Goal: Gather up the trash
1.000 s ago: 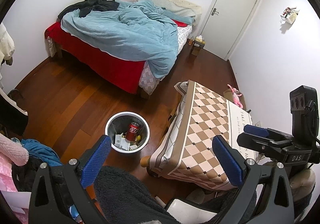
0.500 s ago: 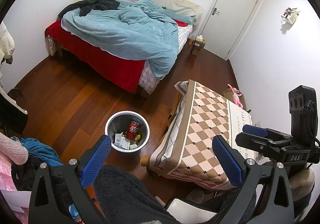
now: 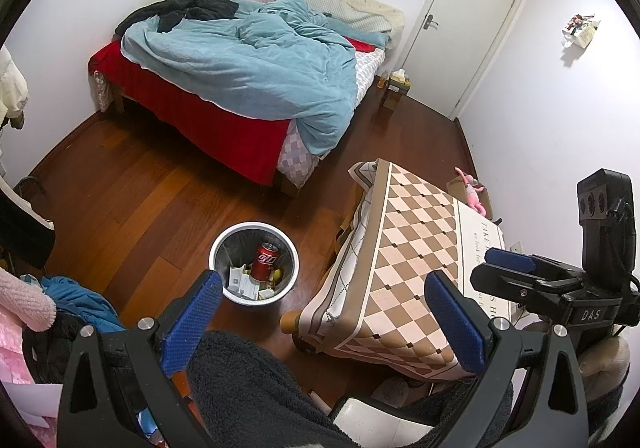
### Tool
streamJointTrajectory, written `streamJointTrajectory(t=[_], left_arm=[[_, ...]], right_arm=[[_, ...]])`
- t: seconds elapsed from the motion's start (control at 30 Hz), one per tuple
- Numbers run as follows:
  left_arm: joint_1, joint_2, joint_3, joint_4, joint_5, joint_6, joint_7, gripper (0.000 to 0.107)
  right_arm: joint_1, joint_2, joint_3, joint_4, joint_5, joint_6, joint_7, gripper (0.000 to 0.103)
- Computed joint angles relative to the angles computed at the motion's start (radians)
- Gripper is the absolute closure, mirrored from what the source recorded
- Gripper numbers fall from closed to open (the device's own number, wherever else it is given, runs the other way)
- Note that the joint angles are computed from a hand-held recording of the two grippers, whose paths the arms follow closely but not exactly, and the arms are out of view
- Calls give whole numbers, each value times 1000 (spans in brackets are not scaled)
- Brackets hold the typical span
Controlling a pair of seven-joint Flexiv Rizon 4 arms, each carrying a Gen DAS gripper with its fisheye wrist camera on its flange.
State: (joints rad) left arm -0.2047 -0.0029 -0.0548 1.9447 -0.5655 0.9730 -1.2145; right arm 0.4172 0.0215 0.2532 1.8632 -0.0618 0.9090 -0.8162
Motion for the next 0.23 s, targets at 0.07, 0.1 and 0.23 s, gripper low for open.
streamJointTrajectory(t=[0.07, 0.1, 0.23], left_arm=[[-1, 0, 0, 1, -4, 4, 0, 4], [-2, 0, -1, 3, -5, 7, -1, 4], [-3, -2, -3, -1, -5, -4, -2, 4]], right_arm=[[1, -1, 0, 1, -3, 0, 3, 0], [1, -2, 0, 0, -2, 0, 4, 0], [2, -5, 0, -1, 1, 3, 2, 0]])
